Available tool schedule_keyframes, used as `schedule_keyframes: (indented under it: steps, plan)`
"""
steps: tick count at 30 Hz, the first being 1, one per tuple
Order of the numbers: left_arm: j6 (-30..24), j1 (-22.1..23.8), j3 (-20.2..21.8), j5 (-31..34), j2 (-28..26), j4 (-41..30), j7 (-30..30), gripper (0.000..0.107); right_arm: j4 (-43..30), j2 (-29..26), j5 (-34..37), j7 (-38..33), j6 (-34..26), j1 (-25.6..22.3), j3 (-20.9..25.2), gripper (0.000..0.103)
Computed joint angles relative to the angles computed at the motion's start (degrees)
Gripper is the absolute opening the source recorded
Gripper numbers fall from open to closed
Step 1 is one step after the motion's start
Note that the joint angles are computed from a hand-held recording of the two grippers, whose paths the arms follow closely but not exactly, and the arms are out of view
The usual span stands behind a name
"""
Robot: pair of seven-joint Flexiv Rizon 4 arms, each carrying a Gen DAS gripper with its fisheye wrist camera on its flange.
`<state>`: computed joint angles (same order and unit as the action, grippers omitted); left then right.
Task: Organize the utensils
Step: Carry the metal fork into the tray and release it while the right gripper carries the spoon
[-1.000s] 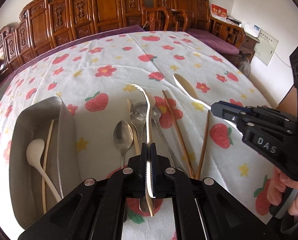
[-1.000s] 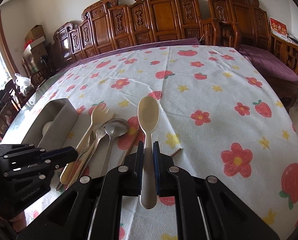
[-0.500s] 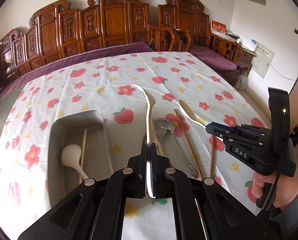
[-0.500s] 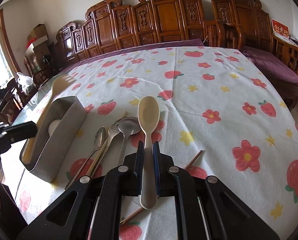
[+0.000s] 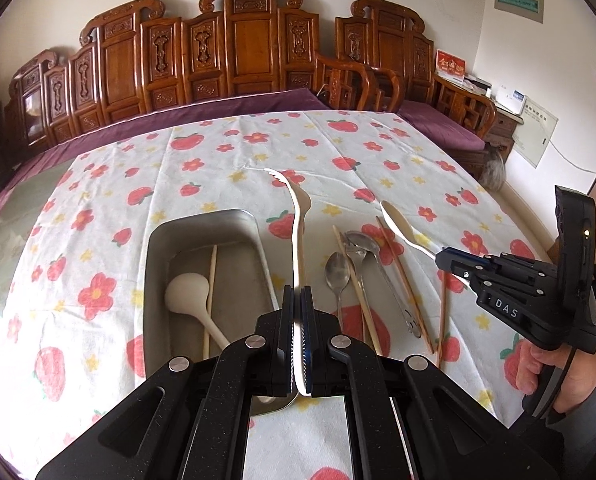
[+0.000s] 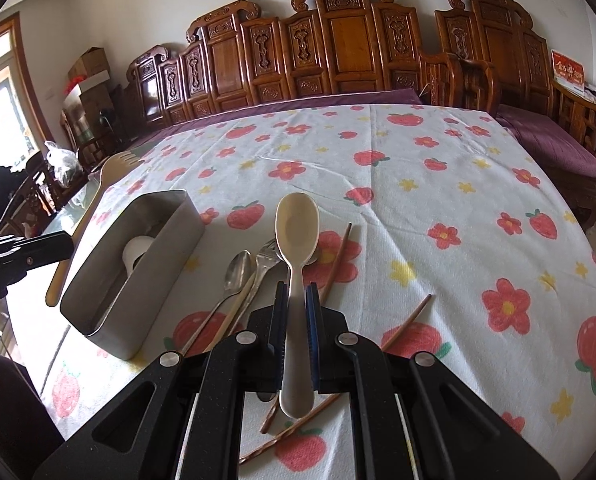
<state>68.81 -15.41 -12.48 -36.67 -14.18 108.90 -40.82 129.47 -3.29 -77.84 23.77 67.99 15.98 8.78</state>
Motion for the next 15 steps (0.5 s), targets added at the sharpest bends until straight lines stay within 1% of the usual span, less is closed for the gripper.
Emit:
schedule_keyframes:
  steps: [4, 8, 15]
  plan:
    - [0.32, 0.47, 0.27, -0.5, 0.37, 0.5, 0.66, 0.002, -0.1, 0.56, 0.43, -0.29, -1.32, 0.67, 0.62, 0.011]
    - [0.79, 0.96, 0.75, 0.23, -0.71, 0.18, 0.7, 0.002, -0.06, 0.69, 0.64, -0.87, -1.74, 0.94, 0.81, 0.011]
    - [0.52, 2.3, 2.31, 6.06, -5.46, -2.6, -3.67, 0.002, -1.04, -0.8, 0.68, -1.82, -0.7, 1.14, 0.28, 0.011]
